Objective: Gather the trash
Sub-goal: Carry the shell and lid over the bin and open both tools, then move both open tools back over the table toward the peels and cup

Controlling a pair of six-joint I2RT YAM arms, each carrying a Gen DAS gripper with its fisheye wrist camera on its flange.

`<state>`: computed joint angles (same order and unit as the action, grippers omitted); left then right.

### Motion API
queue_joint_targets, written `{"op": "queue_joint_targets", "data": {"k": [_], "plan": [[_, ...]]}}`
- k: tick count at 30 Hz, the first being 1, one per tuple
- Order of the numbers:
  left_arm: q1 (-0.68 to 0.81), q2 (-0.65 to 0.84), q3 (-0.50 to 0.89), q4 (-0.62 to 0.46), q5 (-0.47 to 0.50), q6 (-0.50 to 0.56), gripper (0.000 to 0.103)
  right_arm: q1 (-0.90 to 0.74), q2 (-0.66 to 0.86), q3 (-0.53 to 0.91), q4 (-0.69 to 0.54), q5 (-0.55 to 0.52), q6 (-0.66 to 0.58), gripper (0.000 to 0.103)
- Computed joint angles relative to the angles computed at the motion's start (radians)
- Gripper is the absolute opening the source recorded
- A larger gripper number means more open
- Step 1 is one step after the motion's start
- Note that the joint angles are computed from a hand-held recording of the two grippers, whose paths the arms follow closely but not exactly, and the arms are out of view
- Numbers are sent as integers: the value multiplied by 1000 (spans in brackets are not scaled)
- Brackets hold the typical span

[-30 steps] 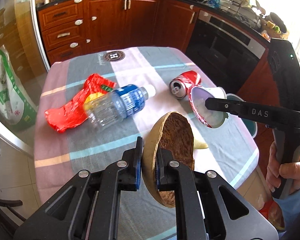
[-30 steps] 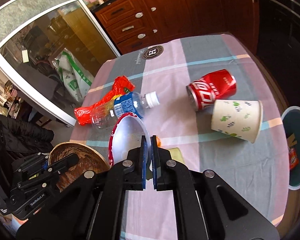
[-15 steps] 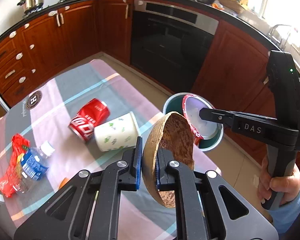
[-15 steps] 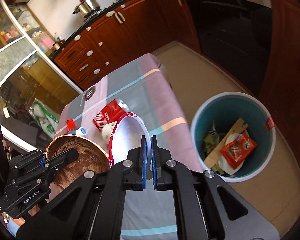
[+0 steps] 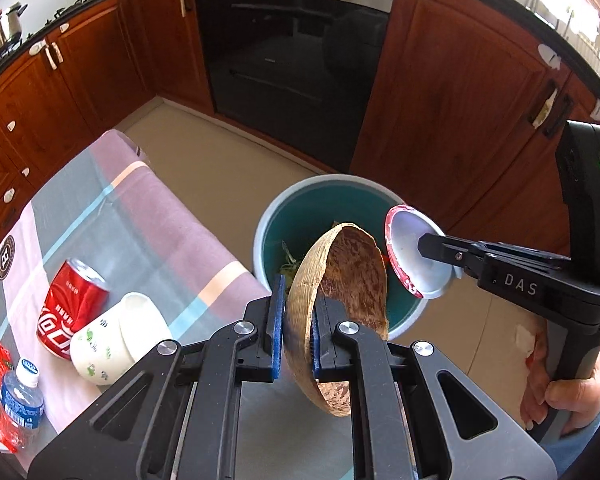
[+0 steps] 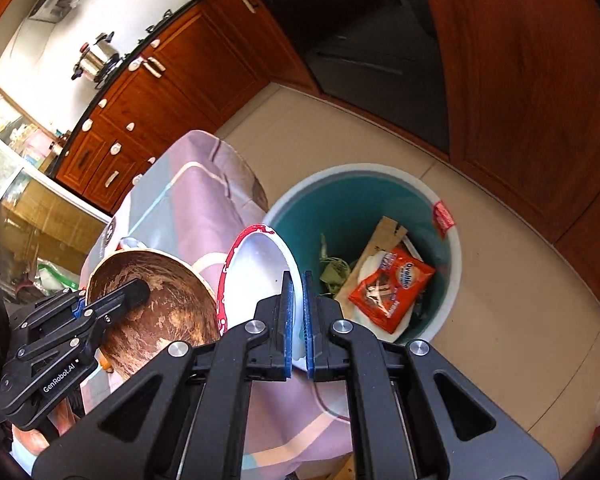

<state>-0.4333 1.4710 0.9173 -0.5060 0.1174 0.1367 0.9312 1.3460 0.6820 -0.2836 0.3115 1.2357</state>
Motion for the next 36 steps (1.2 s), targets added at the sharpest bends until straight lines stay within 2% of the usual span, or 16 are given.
{"op": "queue_joint_targets", "data": {"k": [9,11,13,15,18,19,20,25,36], "plan": [[-76,175,57,58,-57,-21,11,-79,33,-89,82,-81,-25,8],[-88,191,57,61,-71,-27,15,-86,43,-101,104,-93,-30,9],[-90,211,65,62,-79,-24,15,-93,51,-111,127,-105,-32,17],[-91,219,66,63,-80,-23,16,-102,62,-115,151,-111,-36,48],[-84,206,53,74,-83,-28,29,-88,66,-101,141,-89,-36,58],[-80,195,46,80,-84,-30,44,-85,66,-94,134,-87,-38,63],[-77,182,38,88,-88,-35,58,-84,62,-92,133,-85,-36,74],[-53,125,23,90,-87,-44,68,-69,35,-74,78,-57,5,86],[-24,-30,-53,45,-31,-47,84,-6,6,-8,-54,-24,86,86]]}}
